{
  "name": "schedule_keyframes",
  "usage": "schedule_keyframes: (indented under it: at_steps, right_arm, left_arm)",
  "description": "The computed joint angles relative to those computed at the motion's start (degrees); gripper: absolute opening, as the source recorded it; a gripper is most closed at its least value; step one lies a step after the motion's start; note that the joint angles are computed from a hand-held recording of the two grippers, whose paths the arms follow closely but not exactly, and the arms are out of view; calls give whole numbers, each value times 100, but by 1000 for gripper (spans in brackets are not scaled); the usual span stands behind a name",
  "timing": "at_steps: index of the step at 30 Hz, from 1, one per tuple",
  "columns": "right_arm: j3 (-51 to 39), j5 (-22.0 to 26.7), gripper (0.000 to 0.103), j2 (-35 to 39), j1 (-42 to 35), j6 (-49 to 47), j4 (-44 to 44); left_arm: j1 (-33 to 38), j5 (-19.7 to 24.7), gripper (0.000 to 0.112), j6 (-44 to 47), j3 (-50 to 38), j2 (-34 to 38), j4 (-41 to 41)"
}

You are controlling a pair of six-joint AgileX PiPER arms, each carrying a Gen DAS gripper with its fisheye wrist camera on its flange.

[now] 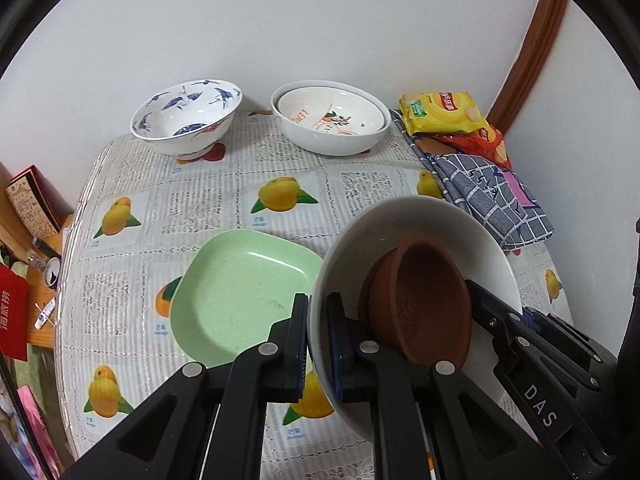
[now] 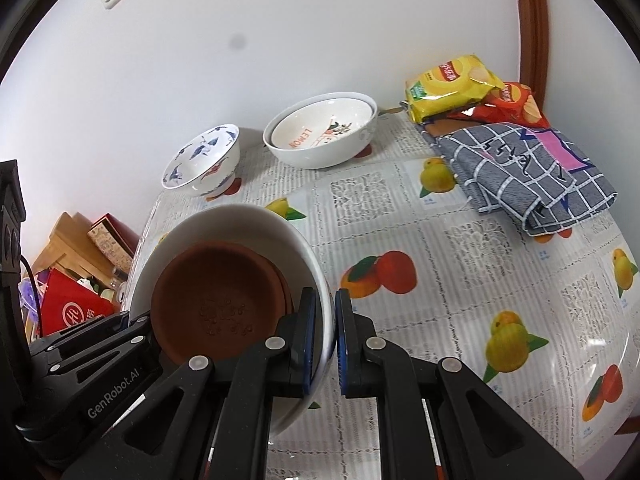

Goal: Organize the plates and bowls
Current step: 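Lift the white bowl with both grippers and lower it onto the light-green plate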

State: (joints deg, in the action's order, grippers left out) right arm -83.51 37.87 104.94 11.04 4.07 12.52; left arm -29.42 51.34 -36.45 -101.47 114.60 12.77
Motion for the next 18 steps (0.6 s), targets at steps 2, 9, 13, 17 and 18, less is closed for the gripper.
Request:
schedule_keyframes:
  at_steps: [2, 9, 13, 17, 18]
  right_arm:
    - [-37, 6, 9, 38, 44, 31, -15]
    - [-283, 40, 9, 274, 230, 148, -59]
    - [-477, 69, 9, 450, 350, 243, -104]
    - [-675, 106, 9, 633, 446, 288, -141]
    - [-732, 119, 9, 685, 468, 296, -147]
  left_arm:
    - [48, -34, 10, 8, 59, -23, -21]
    - [253, -170, 10, 71, 282, -120, -52]
    - [385, -252, 10, 117, 397, -144, -96]
    - [521, -353, 10, 178, 500, -139, -164]
    - [556, -376, 10, 190, 517, -130, -179]
